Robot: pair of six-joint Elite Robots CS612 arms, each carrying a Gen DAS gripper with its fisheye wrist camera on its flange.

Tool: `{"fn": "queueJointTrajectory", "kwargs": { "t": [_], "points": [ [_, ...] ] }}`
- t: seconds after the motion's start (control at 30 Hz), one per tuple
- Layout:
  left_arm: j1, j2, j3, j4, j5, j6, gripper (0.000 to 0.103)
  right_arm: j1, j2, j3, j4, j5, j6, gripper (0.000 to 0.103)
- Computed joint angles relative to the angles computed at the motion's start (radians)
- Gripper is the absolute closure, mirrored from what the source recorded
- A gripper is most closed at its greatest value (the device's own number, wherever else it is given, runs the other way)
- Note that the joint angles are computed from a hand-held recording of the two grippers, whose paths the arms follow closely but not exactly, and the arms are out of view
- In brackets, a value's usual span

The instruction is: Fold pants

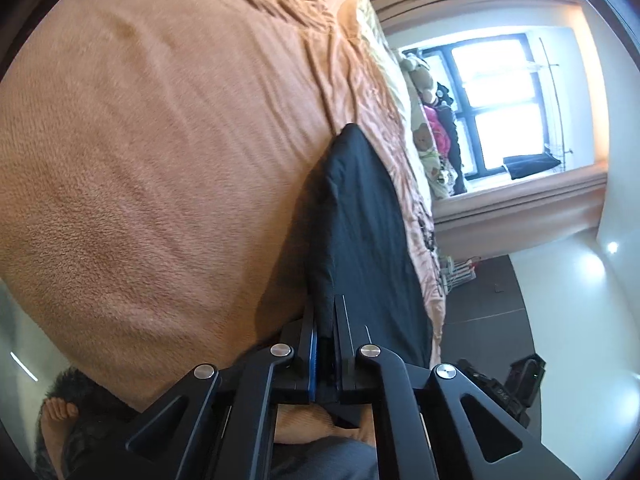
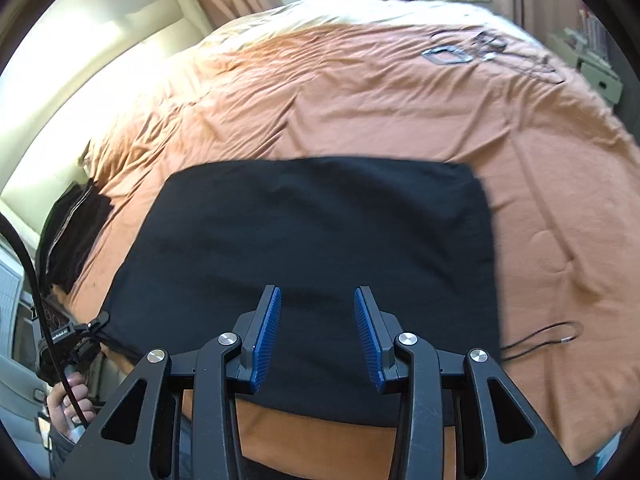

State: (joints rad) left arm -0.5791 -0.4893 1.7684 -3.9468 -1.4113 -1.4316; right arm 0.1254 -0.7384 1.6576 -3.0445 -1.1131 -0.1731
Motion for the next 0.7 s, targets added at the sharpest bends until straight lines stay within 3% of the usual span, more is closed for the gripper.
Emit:
{"fn": "queueJointTrajectory", "kwargs": {
  "t": [0.03, 0.1, 0.27, 0.5, 0.7],
  "points": [
    [-0.001, -0.001, 0.000, -0.003, 0.002, 0.005, 0.097, 0.007, 0.008, -0.011, 0.006, -0.004, 0.000, 0.068],
    [-0.003, -0.004, -0.001, -0.007, 0.005, 0.013, 0.097, 0.023, 0.024, -0.027, 0.026, -0.003, -0.015, 0.078],
    [-0.008, -0.006, -0.007, -0.017, 0.009, 0.025, 0.098, 0.049, 0.061, -0.074, 0.091, 0.008, -0.039, 0.088],
    [-0.006, -0.003, -0.015, -0.044, 0.008, 0.022, 0.098, 0.074, 0.097, -0.119, 0.157, -0.001, -0.077, 0.095],
    [-0.004, 0.006, -0.025, -0.067, 0.008, 0.008, 0.098, 0.089, 0.113, -0.166, 0.323, -0.012, -0.165, 0.098]
  ]
}}
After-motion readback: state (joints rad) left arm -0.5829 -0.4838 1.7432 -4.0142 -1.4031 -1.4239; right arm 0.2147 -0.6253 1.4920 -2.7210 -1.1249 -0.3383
